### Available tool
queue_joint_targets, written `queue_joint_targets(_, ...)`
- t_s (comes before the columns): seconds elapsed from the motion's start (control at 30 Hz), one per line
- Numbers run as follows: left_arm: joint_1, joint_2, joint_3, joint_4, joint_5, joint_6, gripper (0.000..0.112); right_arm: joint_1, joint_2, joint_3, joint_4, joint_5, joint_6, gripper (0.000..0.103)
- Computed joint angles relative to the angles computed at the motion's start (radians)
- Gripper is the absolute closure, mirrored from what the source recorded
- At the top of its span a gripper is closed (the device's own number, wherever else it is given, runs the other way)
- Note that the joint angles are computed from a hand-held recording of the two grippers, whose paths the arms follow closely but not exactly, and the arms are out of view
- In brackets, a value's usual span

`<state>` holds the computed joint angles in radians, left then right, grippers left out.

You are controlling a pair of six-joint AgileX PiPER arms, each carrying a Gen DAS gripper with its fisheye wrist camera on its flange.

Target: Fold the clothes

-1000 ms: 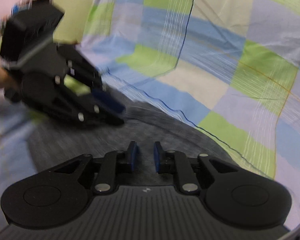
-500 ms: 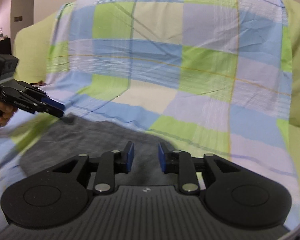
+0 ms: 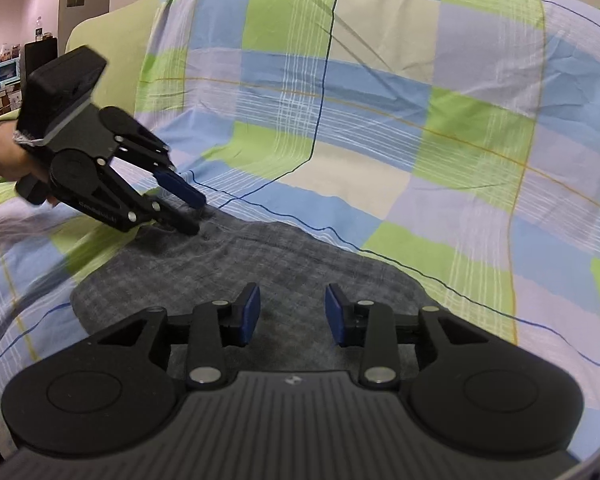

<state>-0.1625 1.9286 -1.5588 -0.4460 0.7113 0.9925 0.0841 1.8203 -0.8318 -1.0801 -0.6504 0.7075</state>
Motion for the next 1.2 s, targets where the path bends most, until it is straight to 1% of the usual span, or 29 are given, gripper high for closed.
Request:
queue_joint_targets(0.07,0.013,0.023,-0.058,0.029,0.074,-0.001,0.073,-0.001,0.007,-0.003,-0.008,0.0,0.007,0.07)
queue_joint_targets(0.13,0.016,0.025,-0.072,0.05,0.107,-0.014,0.073,-0.002,0.01,-0.001,-0.014,0.001,0.007,0.069)
queue_joint_targets(0.23,0.017,0.025,-0.08,0.07,0.14,-0.029,0.079,-0.007,0.024,-0.003,-0.021,-0.001,0.015,0.069)
queue_joint_targets(0.3,0.016,0.023,-0.077,0.078,0.147,-0.043,0.11,-0.009,0.032,-0.008,-0.027,-0.002,0.027,0.069)
queue_joint_targets(0.33,0.011,0.016,-0.069,0.09,0.142,-0.046,0.112,-0.008,0.034,-0.012,-0.029,-0.002,0.033,0.069)
queue_joint_targets(0.4,0.007,-0.021,-0.018,0.076,0.086,-0.006,0.112,-0.006,0.034,-0.015,-0.032,-0.001,0.039,0.069)
queue_joint_targets(0.43,0.014,-0.044,0.015,0.047,0.044,0.011,0.112,-0.004,0.031,-0.014,-0.033,0.0,0.034,0.069)
queue_joint_targets(0.5,0.035,-0.088,0.083,-0.039,-0.052,0.042,0.112,-0.005,0.028,-0.013,-0.03,-0.001,0.025,0.069)
queue_joint_targets(0.53,0.055,-0.095,0.096,-0.096,-0.072,0.047,0.112,-0.007,0.03,-0.017,-0.03,0.0,0.026,0.069)
queue_joint_targets(0.6,0.088,-0.082,0.091,-0.171,-0.072,0.034,0.112,-0.008,0.037,-0.034,-0.034,0.007,0.039,0.069)
queue_joint_targets(0.63,0.091,-0.074,0.088,-0.173,-0.074,0.022,0.112,-0.005,0.04,-0.045,-0.036,0.015,0.047,0.069)
queue_joint_targets(0.77,0.07,-0.037,0.076,-0.111,-0.085,-0.045,0.112,0.015,0.055,-0.095,-0.061,0.041,0.069,0.069)
queue_joint_targets(0.9,0.066,-0.028,0.077,-0.1,-0.096,-0.067,0.112,0.058,0.099,-0.214,-0.164,0.121,0.089,0.069)
queue_joint_targets(0.97,0.072,-0.034,0.089,-0.12,-0.101,-0.057,0.112,0.087,0.128,-0.282,-0.233,0.172,0.081,0.069)
queue_joint_targets(1.03,0.079,-0.04,0.105,-0.148,-0.108,-0.043,0.112,0.102,0.145,-0.319,-0.277,0.2,0.093,0.069)
queue_joint_targets(1.07,0.083,-0.047,0.116,-0.166,-0.116,-0.036,0.112,0.109,0.152,-0.333,-0.301,0.214,0.109,0.071)
queue_joint_targets(1.1,0.085,-0.054,0.127,-0.183,-0.126,-0.031,0.112,0.117,0.16,-0.347,-0.33,0.229,0.132,0.09)
queue_joint_targets(1.13,0.086,-0.064,0.139,-0.197,-0.14,-0.024,0.112,0.124,0.167,-0.362,-0.362,0.244,0.157,0.103)
queue_joint_targets(1.2,0.084,-0.047,0.128,-0.191,-0.144,-0.051,0.112,0.128,0.172,-0.364,-0.323,0.259,0.119,0.103)
